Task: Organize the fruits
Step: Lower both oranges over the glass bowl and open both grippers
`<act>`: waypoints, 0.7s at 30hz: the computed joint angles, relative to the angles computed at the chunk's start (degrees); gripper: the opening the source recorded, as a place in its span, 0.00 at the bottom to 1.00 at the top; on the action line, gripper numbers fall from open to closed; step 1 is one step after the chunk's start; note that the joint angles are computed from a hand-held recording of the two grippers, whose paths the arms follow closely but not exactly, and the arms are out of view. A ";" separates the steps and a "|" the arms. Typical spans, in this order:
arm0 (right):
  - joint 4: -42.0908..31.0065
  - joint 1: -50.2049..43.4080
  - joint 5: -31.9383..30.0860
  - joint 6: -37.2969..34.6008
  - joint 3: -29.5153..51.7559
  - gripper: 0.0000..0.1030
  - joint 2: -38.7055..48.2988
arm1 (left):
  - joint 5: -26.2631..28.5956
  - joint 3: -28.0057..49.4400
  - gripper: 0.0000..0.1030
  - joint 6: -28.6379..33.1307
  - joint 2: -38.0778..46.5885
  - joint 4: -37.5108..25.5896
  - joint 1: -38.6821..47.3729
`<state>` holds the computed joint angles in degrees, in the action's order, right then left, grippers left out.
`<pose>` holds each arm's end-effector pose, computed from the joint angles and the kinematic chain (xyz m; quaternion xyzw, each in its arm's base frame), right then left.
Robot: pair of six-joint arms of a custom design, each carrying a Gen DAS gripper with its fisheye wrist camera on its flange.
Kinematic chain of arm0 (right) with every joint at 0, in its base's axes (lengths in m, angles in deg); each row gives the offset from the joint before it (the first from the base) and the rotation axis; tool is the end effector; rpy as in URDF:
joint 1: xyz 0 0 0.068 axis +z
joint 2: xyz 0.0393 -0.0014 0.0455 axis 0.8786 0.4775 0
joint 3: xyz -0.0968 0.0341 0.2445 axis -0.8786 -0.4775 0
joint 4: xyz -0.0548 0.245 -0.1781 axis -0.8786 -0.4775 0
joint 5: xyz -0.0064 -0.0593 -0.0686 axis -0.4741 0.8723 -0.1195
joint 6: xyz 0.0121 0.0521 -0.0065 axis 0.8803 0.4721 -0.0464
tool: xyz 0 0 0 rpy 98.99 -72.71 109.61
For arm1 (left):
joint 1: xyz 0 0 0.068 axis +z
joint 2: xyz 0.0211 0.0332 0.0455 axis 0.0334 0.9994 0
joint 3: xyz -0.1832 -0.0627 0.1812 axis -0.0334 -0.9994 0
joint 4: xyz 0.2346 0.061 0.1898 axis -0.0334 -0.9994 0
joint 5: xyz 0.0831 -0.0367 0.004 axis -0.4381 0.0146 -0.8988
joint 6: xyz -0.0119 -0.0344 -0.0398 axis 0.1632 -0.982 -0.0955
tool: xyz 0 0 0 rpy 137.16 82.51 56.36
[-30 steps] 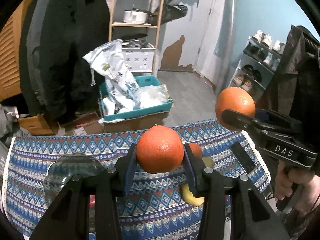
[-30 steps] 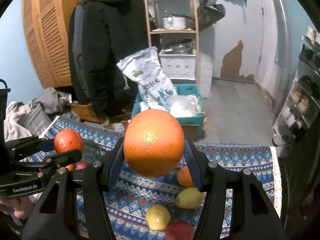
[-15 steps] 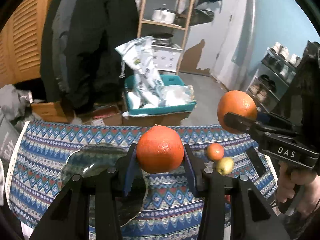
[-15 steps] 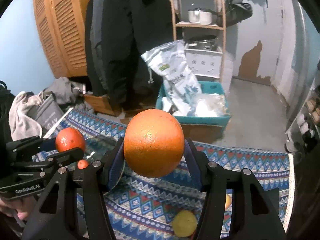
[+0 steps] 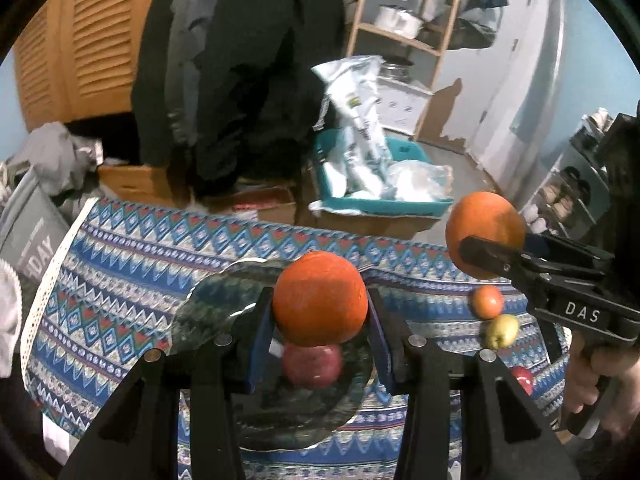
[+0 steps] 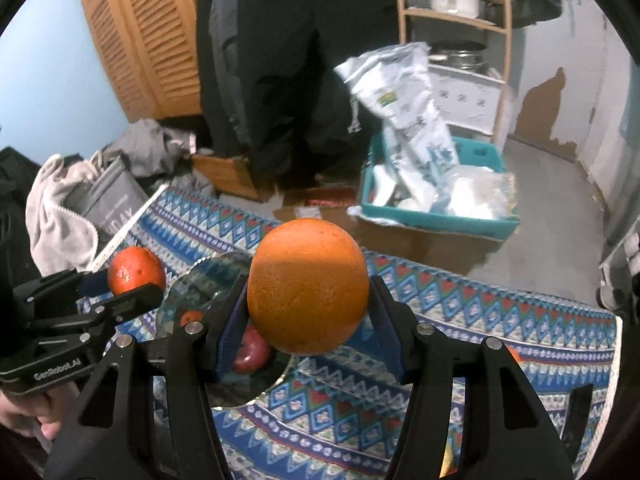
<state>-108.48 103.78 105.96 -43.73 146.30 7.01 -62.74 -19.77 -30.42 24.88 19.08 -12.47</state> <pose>0.2585 0.2199 0.2578 0.0013 0.9354 0.0825 0.3438 0.2866 -0.0828 0.2408 0.1601 0.9238 -0.1600 0.3089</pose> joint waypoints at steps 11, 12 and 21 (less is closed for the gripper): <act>3.70 -0.16 -6.35 -0.62 8.12 0.56 16.49 | -0.19 -0.53 0.43 1.93 9.43 3.05 6.19; 3.86 -0.24 -6.82 -0.61 8.52 0.56 17.37 | -0.50 -0.63 0.43 2.10 10.37 3.48 6.64; 5.40 -0.91 -12.18 0.36 13.03 0.56 26.35 | -0.33 0.08 0.43 1.66 16.03 5.27 8.78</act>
